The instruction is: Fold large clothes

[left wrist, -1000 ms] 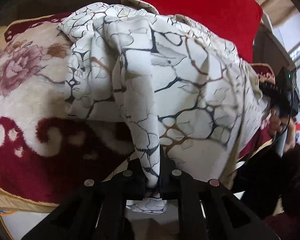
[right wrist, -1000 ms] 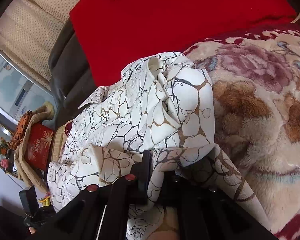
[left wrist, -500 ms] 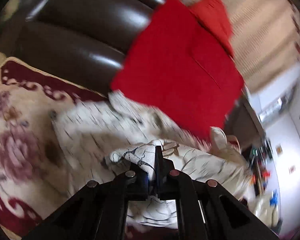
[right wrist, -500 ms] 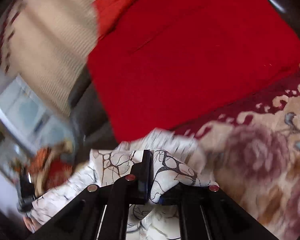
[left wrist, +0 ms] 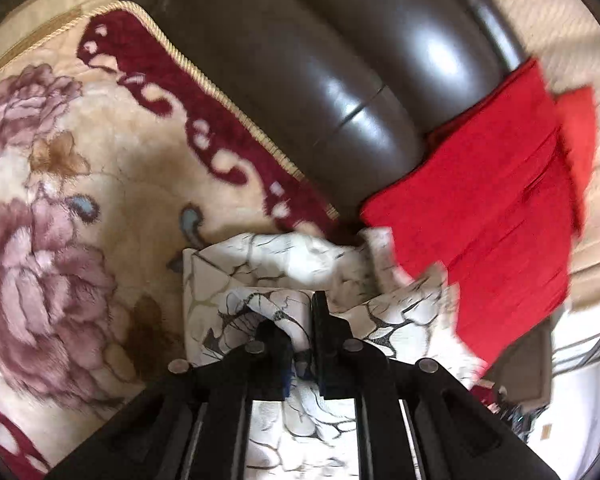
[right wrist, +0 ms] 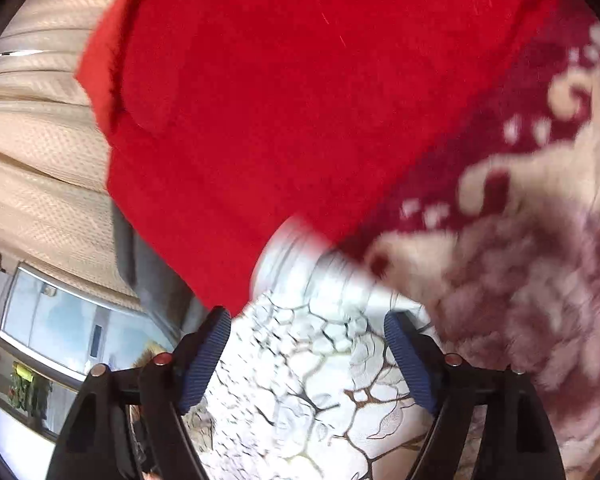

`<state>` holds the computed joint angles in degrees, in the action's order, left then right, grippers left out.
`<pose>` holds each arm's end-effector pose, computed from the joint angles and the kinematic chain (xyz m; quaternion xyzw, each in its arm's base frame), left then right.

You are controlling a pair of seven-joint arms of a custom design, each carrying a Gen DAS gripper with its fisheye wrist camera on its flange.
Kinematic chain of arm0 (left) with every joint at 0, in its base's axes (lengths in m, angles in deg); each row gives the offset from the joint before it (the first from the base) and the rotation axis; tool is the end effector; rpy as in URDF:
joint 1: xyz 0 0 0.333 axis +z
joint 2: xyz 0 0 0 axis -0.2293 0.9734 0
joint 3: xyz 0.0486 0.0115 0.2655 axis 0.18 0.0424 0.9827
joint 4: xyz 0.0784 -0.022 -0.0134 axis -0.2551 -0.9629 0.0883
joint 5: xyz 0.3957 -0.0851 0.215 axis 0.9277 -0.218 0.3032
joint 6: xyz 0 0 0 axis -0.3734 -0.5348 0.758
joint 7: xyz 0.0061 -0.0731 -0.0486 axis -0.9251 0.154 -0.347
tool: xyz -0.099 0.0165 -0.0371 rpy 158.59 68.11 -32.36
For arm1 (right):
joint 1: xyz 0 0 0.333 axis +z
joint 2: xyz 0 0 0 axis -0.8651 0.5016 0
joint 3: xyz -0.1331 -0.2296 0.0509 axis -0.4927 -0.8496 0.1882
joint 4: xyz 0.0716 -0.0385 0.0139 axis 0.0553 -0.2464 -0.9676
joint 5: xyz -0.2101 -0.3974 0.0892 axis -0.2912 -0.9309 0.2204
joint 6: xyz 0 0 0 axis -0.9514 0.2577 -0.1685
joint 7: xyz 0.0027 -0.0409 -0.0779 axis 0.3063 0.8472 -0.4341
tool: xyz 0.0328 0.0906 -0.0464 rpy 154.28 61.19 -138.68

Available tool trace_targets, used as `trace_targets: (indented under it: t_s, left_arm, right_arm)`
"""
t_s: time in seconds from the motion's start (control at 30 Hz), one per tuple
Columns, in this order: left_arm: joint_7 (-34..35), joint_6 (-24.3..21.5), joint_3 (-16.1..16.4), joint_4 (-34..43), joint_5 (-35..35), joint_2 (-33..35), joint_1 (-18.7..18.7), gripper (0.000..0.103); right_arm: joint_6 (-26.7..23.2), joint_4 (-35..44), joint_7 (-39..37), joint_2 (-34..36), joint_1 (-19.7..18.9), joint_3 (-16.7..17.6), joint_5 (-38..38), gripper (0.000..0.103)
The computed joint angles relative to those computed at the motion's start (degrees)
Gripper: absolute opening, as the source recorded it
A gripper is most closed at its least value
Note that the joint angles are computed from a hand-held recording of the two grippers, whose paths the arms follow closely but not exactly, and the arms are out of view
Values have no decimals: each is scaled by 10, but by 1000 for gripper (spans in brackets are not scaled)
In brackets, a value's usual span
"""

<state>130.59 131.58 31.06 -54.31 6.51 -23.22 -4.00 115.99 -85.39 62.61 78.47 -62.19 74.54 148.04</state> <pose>0.5986 0.1193 0.5376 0.8287 -0.3949 0.3963 0.0143 0.6669 -0.0687 0.5982 -0.4150 0.7454 0.1126 0.5094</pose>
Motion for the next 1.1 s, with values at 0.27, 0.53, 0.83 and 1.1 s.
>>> trace_targets:
  t_s: [0.27,0.53,0.83,1.1]
  left_arm:
    - [-138,207,-96,-150,216,-160,17,75]
    - [-173,74,-121,-79,373,-77,3,86]
    - [-203,30,-81,-66,398,-57,-13,85]
    - [-218,-70,-101,-32,488,-38,-1,85]
  right_arm:
    - [-23,-1,-86,-50,22,0,-51,78]
    - [-59,-37,-82,-84,67,11,-156,49]
    - [-75,-1,-3,-37,77,26,-216,49]
    - [-99,59,41,23,97,50,-290,56]
